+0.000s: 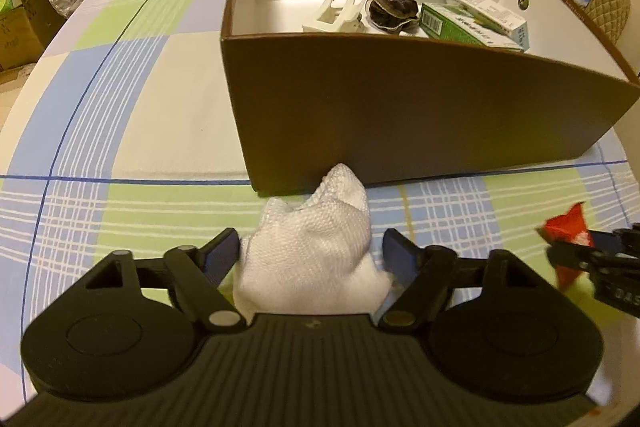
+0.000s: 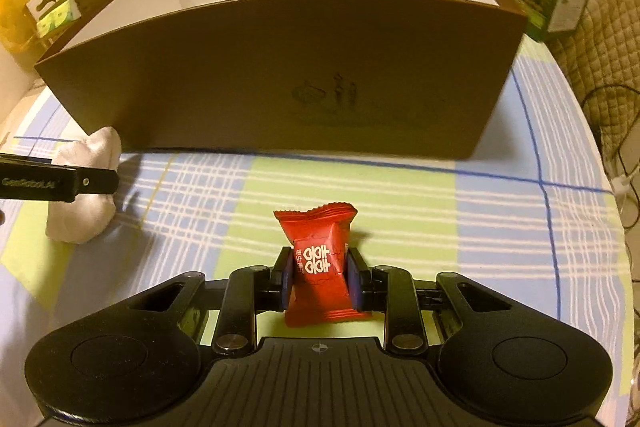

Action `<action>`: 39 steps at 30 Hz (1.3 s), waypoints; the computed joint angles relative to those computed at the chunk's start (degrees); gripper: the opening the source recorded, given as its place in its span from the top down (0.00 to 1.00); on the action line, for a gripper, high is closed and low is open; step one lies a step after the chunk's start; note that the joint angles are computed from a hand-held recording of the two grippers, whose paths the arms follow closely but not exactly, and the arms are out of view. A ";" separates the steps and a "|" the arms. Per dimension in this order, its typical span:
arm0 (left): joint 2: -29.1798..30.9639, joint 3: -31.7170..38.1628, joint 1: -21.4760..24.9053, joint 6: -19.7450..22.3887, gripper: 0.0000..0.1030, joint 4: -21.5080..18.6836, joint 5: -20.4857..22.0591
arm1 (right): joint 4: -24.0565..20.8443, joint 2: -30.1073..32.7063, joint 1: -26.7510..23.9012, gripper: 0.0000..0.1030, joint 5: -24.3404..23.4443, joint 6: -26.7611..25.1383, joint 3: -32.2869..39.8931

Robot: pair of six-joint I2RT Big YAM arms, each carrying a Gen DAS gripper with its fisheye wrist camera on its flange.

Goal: Organize objects
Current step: 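Grasp the white towel with the left gripper while the right grasps the red candy packet, then lift the towel and candy packet with both grippers and carry them over the box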

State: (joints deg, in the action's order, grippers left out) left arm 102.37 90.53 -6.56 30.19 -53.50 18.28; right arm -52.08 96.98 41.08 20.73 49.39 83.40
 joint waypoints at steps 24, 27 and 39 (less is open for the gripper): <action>-6.99 -7.94 2.51 7.19 0.56 -1.03 1.04 | -0.99 -4.13 2.85 0.76 -1.40 3.57 -3.84; -8.44 -9.35 3.40 7.95 0.56 -2.20 1.35 | -0.85 -5.04 3.43 0.77 -2.01 4.14 -4.74; -13.01 -11.87 5.19 9.41 0.56 -6.16 3.99 | 1.02 -8.61 5.47 0.77 -2.85 4.53 -6.06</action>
